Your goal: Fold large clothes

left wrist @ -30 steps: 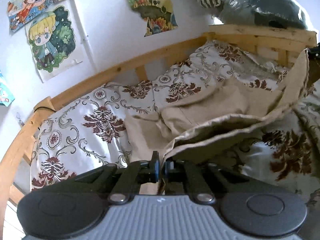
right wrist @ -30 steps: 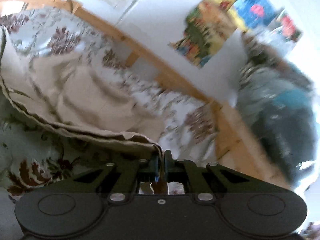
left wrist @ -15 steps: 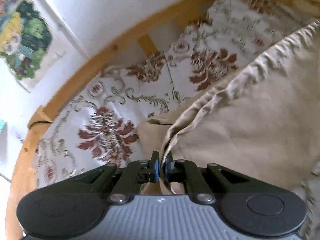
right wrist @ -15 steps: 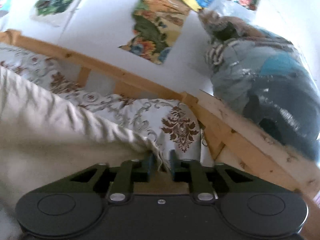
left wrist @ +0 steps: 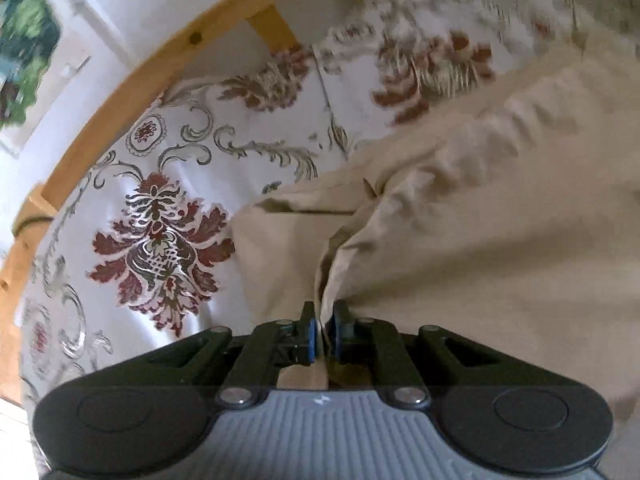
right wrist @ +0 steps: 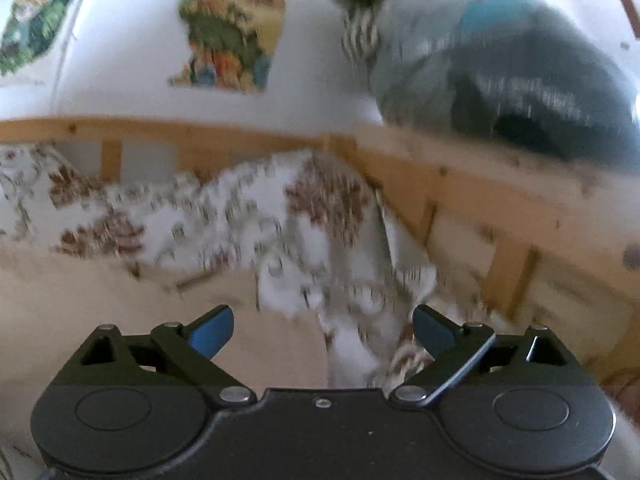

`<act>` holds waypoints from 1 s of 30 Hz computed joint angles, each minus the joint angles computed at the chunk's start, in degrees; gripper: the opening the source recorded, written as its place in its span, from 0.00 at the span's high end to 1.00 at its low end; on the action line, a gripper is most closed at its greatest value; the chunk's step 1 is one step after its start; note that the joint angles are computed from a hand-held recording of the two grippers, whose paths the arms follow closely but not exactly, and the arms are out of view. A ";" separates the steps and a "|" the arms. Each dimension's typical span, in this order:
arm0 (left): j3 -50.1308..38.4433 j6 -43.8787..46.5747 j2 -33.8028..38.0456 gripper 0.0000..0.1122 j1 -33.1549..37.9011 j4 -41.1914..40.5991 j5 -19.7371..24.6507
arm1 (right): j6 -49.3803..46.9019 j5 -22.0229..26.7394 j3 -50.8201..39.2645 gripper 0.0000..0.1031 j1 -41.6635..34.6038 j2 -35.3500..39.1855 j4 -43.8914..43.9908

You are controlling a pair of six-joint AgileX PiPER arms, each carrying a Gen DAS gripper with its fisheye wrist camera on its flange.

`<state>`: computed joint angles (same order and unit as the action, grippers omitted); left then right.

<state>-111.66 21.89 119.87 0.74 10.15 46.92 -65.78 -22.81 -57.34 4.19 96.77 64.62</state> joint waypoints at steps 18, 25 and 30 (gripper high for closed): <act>16.44 13.64 -14.67 0.17 25.48 -50.32 1.45 | -5.58 1.41 -4.04 0.01 0.76 4.79 7.80; 27.08 15.19 -20.55 0.17 19.71 -40.05 -8.16 | -4.75 4.02 -3.42 0.01 0.00 3.82 7.90; 18.91 -11.50 -13.53 0.17 11.36 -12.04 -12.41 | -0.05 2.97 -2.09 0.01 0.85 3.86 1.93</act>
<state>-92.75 10.39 106.34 12.09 -1.89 34.51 -65.83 -19.83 -59.43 5.04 100.64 66.55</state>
